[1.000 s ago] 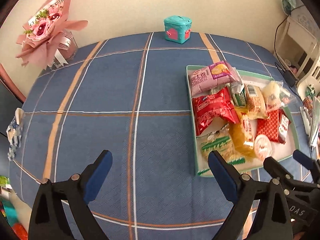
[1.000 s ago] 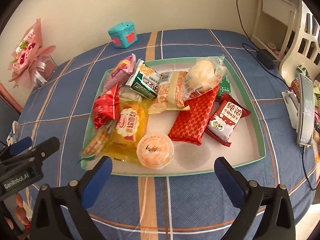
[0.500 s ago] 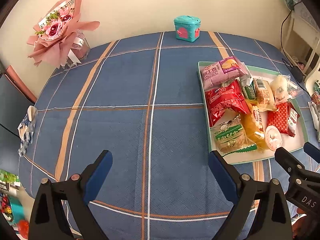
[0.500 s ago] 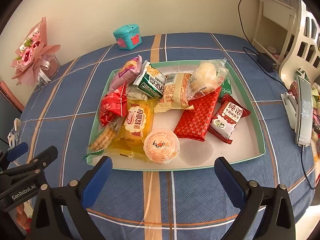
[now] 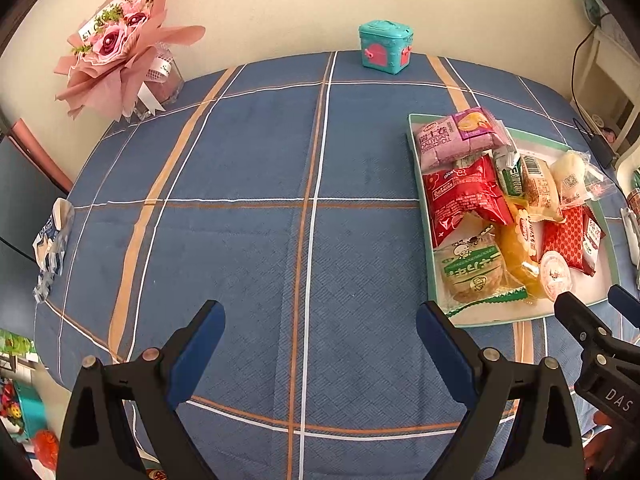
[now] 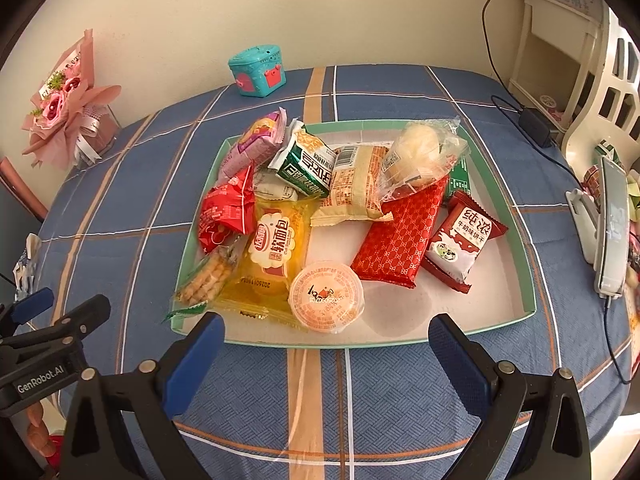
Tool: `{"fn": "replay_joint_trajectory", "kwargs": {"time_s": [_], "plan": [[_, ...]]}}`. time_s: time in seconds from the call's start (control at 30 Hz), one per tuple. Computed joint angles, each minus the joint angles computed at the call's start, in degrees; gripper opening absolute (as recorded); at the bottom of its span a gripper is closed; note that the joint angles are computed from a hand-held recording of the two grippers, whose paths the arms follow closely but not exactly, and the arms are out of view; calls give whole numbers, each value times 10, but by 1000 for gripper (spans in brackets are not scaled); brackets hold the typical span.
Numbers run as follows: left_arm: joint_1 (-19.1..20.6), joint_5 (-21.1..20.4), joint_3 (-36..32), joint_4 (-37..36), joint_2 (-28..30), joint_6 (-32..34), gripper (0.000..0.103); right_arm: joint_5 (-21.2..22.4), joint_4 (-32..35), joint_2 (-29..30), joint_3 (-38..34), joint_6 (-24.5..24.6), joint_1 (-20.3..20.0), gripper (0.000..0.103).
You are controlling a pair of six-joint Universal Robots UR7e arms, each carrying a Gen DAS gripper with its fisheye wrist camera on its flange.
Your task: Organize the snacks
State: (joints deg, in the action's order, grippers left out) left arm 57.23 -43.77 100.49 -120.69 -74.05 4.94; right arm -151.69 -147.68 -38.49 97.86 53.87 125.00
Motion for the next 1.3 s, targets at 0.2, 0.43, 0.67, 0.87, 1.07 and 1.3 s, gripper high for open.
{"fn": "replay_joint_trajectory", "kwargs": {"time_s": [0.2,0.43,0.67,0.87,1.07,1.3], "plan": [[1,-1,-4,8,2,-5,97,1,3,1,-1,4,-1,103],[2,-1,-8,17,6,-8,97,3,4,0,-1,6,-2,103],[3,0,-11,23,9,-16,97,2,7,2,-3,6,-2,103],[3,0,-14,27,10,-24,97,3,7,2,-3,5,-3,103],[4,-2,-16,32,11,-27,97,4,12,3,-4,7,-3,103],[4,-2,-17,34,12,-31,96,5,19,3,-5,10,-4,103]]}}
